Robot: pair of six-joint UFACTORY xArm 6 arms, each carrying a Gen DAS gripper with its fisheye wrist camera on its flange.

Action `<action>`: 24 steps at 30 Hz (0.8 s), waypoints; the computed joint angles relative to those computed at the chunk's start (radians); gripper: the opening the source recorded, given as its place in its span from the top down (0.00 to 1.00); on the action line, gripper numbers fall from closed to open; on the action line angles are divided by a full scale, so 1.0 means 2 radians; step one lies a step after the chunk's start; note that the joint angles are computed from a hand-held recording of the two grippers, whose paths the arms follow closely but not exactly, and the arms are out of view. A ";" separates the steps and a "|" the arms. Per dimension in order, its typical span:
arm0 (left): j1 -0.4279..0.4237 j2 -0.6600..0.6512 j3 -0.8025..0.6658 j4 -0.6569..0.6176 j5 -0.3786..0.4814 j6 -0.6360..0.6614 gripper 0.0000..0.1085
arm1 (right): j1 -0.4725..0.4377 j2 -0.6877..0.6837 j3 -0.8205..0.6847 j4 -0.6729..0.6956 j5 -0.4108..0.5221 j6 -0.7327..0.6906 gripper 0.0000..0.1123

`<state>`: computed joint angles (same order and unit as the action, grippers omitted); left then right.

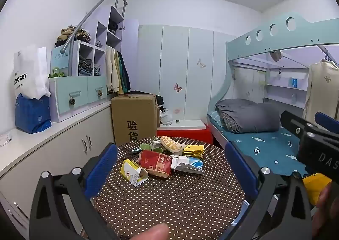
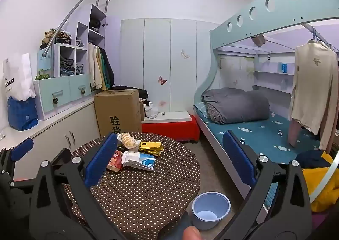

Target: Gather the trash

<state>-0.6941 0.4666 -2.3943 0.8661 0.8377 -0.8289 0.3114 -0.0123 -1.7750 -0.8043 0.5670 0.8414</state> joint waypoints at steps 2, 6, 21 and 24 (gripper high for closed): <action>0.000 0.002 -0.003 -0.001 0.001 0.001 0.09 | -0.001 -0.001 0.001 0.003 -0.002 -0.001 0.13; 0.000 0.002 -0.002 0.003 0.000 -0.001 0.09 | -0.001 -0.001 0.002 0.004 -0.001 -0.004 0.13; 0.002 -0.012 0.018 0.011 -0.005 -0.008 0.09 | 0.001 0.004 -0.007 0.005 0.004 -0.004 0.13; 0.004 -0.011 0.020 0.008 -0.009 -0.007 0.09 | 0.002 0.008 -0.015 0.007 0.008 -0.007 0.13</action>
